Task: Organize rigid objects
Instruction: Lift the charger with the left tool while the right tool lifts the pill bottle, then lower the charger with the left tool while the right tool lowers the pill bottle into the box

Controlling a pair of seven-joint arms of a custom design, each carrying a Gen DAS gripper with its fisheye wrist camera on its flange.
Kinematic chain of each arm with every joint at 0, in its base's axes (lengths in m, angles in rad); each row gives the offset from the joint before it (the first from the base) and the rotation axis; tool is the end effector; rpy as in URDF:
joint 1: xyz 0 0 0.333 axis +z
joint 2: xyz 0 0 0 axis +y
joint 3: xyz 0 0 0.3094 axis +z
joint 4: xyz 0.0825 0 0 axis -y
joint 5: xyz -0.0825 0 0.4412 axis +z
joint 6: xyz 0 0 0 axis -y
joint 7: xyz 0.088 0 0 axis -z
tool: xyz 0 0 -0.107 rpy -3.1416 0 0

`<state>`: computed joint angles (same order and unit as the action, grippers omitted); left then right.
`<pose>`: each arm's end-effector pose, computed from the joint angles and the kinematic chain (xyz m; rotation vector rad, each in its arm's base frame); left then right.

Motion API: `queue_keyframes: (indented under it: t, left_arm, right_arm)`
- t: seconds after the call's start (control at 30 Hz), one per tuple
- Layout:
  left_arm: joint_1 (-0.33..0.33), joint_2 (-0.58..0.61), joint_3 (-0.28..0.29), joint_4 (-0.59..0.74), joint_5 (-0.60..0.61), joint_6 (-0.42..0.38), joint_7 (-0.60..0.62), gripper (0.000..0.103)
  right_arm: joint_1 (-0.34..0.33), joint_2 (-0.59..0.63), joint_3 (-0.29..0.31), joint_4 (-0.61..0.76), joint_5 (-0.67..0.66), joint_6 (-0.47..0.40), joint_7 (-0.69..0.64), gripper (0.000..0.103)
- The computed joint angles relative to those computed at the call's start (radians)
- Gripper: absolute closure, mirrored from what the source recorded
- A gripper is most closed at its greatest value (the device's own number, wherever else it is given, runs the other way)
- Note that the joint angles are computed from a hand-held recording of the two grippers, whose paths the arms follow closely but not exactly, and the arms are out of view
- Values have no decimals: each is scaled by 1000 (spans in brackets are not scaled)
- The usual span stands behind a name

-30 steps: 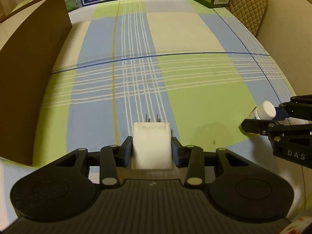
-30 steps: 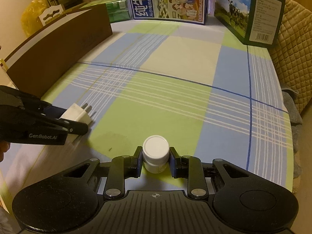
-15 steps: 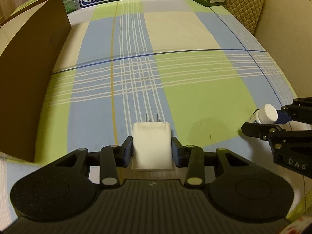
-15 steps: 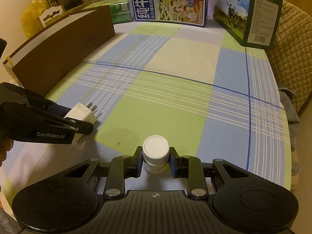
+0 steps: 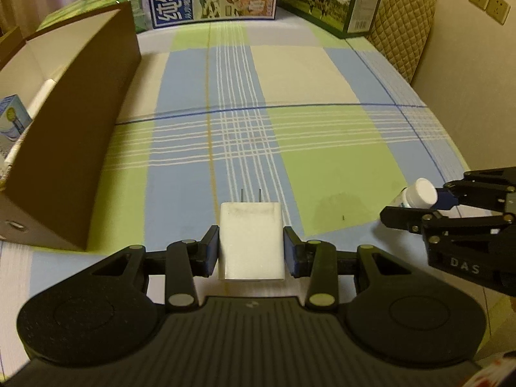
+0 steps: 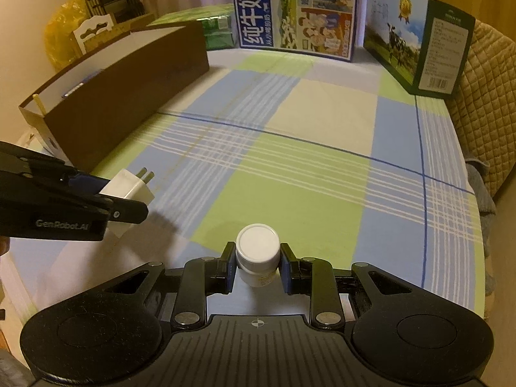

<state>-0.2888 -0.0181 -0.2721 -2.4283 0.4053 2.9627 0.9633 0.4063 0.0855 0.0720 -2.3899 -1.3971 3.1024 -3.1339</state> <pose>0.4600 -0.3204 0.3215 -1.6055 2.2561 -0.7010 0.4287 0.3155 0.2611 -2.0231 1.5214 -0.4181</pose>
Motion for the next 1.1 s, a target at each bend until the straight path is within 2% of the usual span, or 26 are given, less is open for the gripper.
queue_keyframes:
  t: [0.33, 0.6, 0.83, 1.1]
  left_arm:
    - [17, -186, -5, -140, -240, 55, 204, 67]
    - [9, -325, 29, -225, -424, 78, 377, 67]
    - [5, -415, 88, -270, -542, 89, 519, 67]
    - [58, -437, 132, -265, -618, 98, 656, 67]
  right_arm:
    - [31, -29, 37, 18, 63, -31, -9, 79]
    - [70, -20, 60, 77, 129, -40, -47, 79]
    - [119, 34, 54, 191, 135, -44, -65, 79]
    - [193, 148, 18, 371, 159, -34, -116, 79]
